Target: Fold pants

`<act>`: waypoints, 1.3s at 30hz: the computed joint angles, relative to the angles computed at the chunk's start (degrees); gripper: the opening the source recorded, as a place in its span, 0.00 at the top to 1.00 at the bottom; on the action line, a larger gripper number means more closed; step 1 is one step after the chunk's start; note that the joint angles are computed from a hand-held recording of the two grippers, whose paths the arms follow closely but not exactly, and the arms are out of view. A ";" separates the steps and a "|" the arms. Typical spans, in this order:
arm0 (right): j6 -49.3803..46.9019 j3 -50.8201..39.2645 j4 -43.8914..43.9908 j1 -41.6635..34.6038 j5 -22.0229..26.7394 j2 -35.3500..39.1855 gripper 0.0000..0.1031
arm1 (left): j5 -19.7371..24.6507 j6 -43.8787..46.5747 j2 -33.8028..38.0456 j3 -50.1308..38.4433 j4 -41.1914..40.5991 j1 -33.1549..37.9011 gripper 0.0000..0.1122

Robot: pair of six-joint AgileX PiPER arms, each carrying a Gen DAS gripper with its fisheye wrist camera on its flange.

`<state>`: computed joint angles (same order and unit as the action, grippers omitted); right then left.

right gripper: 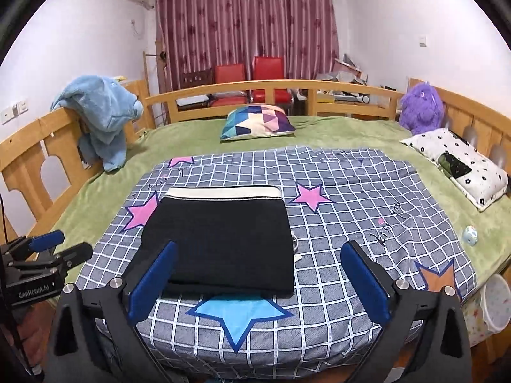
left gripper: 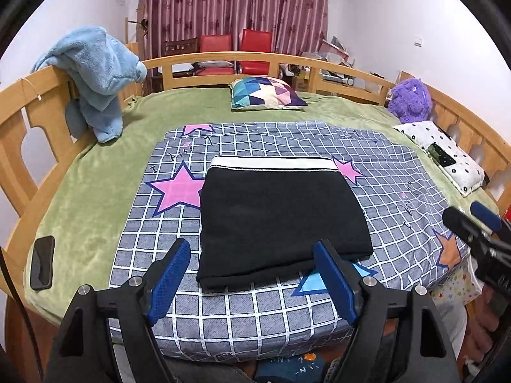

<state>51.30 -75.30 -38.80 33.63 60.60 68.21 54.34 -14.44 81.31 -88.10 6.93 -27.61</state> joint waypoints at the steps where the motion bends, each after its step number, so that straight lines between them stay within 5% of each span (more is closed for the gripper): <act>1: -0.21 -0.37 0.26 0.26 0.61 0.05 0.02 | 0.13 -0.96 -0.18 0.09 0.96 -0.49 0.30; 8: -0.70 -0.18 1.51 -0.12 1.05 -0.48 0.02 | 0.02 -6.93 -0.90 1.17 8.15 -4.09 0.29; 39: 1.37 -0.04 0.58 1.71 1.87 0.22 0.02 | 0.12 -9.32 -1.22 1.64 9.04 -4.46 0.29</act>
<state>52.67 -75.34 -38.22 35.34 62.48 68.43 54.46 -23.76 80.09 -86.46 15.97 -32.07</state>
